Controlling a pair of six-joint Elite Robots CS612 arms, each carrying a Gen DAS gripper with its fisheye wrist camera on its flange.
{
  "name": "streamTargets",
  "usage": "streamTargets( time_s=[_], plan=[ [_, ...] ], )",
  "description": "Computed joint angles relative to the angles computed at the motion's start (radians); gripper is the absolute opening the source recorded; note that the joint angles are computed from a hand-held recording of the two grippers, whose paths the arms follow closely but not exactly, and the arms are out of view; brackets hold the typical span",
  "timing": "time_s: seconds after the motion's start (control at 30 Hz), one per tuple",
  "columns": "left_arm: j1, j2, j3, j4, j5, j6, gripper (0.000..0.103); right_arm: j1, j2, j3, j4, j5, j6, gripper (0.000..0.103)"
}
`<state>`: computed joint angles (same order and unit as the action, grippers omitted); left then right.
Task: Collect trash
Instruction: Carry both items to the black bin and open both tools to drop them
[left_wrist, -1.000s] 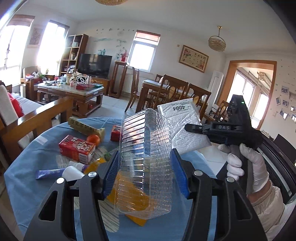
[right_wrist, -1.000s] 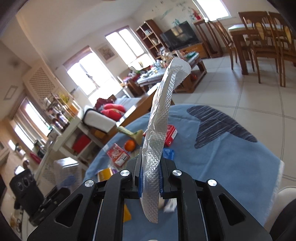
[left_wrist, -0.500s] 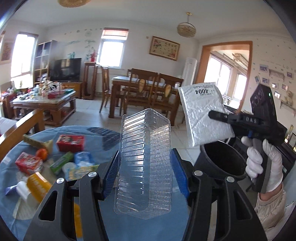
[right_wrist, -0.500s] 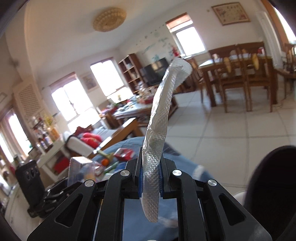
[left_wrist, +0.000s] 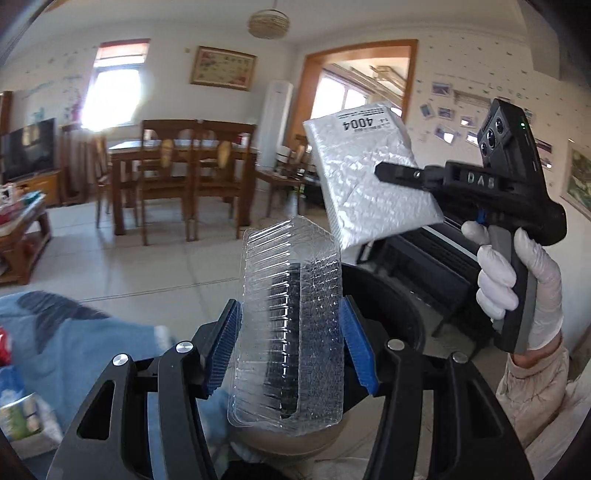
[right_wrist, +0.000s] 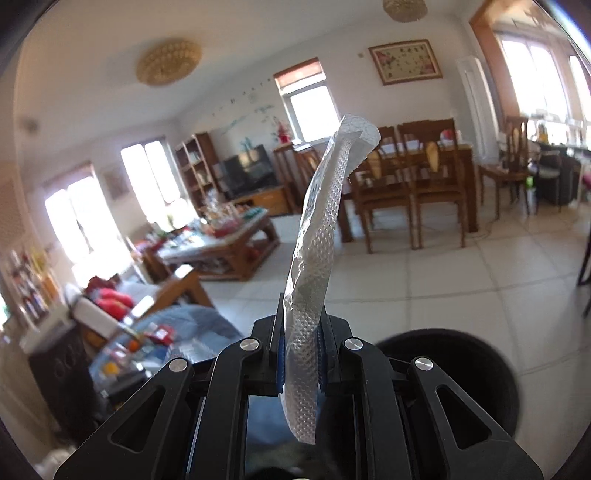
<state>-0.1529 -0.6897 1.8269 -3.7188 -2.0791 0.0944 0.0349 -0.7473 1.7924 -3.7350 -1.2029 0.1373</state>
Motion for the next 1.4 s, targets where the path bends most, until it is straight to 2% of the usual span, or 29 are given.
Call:
streamTargets(
  time_s=[0.03,0.1,0.27,0.4,0.6,0.8,0.83,0.87,0.9,1.0,1.07,1.23,1.33,1.4],
  plan=[
    [-0.006,0.005,-0.010,0.009,-0.009,0.004,0.055,-0.012,-0.004,0.020,0.011,-0.024,-0.039,0.013],
    [-0.019,0.024,-0.046,0.038,-0.040,0.005,0.055,-0.038,0.001,0.051,0.030,-0.044,-0.057,0.013],
    [-0.052,0.079,-0.134,0.146,-0.095,0.006,0.055,-0.101,0.045,0.093,0.075,-0.038,-0.020,0.013],
    [-0.070,0.102,-0.167,0.229,-0.089,0.018,0.055,-0.120,0.072,0.101,0.086,-0.048,-0.043,0.013],
    [-0.089,0.120,-0.186,0.294,-0.060,0.025,0.055,-0.068,0.103,0.053,0.125,-0.095,-0.010,0.013],
    [-0.110,0.107,-0.178,0.321,-0.031,0.031,0.058,-0.048,0.111,0.031,0.156,-0.116,0.012,0.015],
    [-0.110,0.106,-0.176,0.323,-0.028,0.034,0.058,-0.047,0.109,0.032,0.157,-0.113,0.019,0.027],
    [-0.113,0.105,-0.174,0.325,-0.023,0.035,0.058,-0.036,0.109,0.014,0.169,-0.121,0.034,0.052],
    [-0.115,0.103,-0.171,0.325,-0.016,0.036,0.058,-0.031,0.111,0.012,0.161,-0.129,0.044,0.061],
    [-0.116,0.099,-0.162,0.312,-0.009,0.035,0.065,-0.024,0.110,0.014,0.143,-0.149,0.046,0.062],
    [-0.115,0.096,-0.153,0.285,-0.005,0.029,0.079,-0.020,0.105,0.024,0.124,-0.163,0.051,0.062],
    [-0.098,0.086,-0.125,0.236,-0.016,0.017,0.079,-0.004,0.097,0.032,0.081,-0.185,0.064,0.063],
    [-0.080,0.072,-0.092,0.187,-0.029,0.002,0.079,0.010,0.091,0.043,0.028,-0.189,0.061,0.075],
    [-0.067,0.062,-0.068,0.154,-0.028,-0.002,0.079,0.025,0.091,0.047,-0.004,-0.195,0.051,0.077]
  ],
)
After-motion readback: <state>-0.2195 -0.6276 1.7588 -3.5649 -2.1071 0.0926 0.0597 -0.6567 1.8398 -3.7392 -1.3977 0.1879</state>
